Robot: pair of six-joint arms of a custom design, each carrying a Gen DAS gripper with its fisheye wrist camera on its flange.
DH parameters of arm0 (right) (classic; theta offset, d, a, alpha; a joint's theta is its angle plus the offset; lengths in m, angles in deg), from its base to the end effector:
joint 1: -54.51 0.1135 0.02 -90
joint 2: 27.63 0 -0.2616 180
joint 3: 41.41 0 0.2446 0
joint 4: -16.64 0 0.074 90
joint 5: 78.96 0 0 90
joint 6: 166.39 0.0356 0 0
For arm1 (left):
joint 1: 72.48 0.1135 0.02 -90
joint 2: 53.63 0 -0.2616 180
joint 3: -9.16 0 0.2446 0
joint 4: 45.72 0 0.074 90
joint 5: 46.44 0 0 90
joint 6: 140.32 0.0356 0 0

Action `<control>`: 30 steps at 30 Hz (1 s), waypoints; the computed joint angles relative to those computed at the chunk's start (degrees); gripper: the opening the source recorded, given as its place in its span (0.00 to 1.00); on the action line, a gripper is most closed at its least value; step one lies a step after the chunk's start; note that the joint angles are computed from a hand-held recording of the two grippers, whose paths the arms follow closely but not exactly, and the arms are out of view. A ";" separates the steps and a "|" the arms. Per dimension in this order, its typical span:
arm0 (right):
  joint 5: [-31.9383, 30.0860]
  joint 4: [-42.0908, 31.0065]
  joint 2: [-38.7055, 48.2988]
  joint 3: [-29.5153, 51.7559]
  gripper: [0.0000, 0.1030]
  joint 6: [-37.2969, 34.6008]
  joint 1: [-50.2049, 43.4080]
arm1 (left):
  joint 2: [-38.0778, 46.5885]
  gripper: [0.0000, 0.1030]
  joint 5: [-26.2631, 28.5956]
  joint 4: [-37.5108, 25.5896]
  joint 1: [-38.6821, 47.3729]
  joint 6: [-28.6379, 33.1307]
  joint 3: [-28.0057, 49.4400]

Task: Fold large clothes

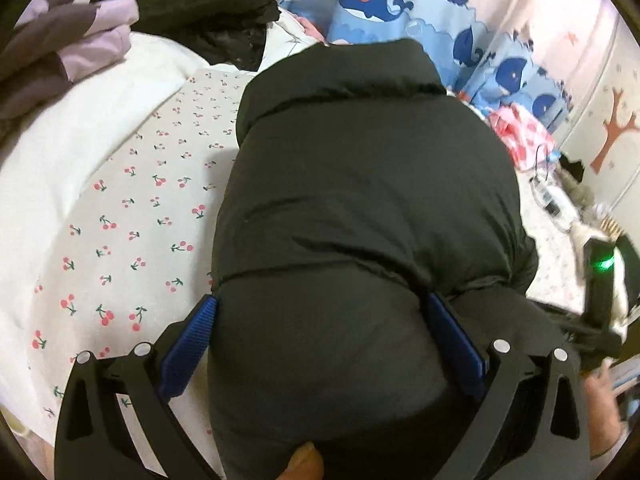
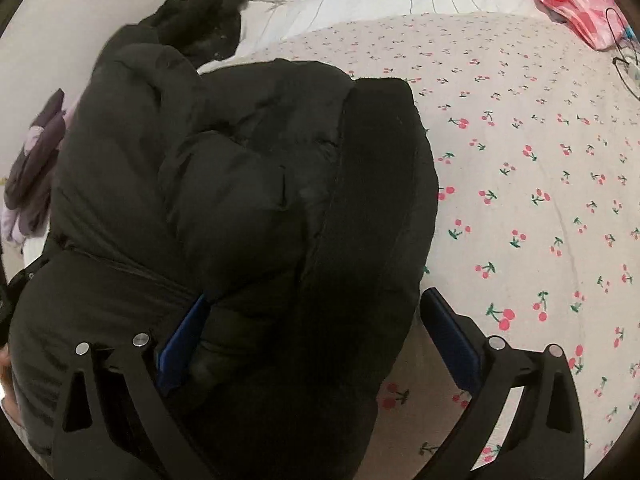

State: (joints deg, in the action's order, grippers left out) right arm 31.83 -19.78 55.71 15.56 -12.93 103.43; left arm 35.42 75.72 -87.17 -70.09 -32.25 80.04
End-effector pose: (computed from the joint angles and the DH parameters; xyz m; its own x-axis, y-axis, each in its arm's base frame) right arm 0.1790 0.1861 0.1693 -0.7962 0.3595 -0.4867 0.2556 0.9289 0.2680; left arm 0.3013 -0.0064 0.2090 -0.7470 0.2316 -0.6232 0.4895 0.8259 -0.2797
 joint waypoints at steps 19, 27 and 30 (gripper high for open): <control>9.05 -13.02 6.51 10.29 0.93 6.40 15.41 | -12.03 0.94 -4.27 -6.97 0.70 7.06 -4.70; 22.08 -23.95 -1.99 21.46 0.93 1.81 13.72 | -17.17 0.94 -7.56 -7.87 -2.69 10.22 -4.31; 15.09 -15.99 0.92 27.47 0.93 -13.03 1.54 | -16.37 0.94 -7.52 -8.25 -4.90 9.01 -4.15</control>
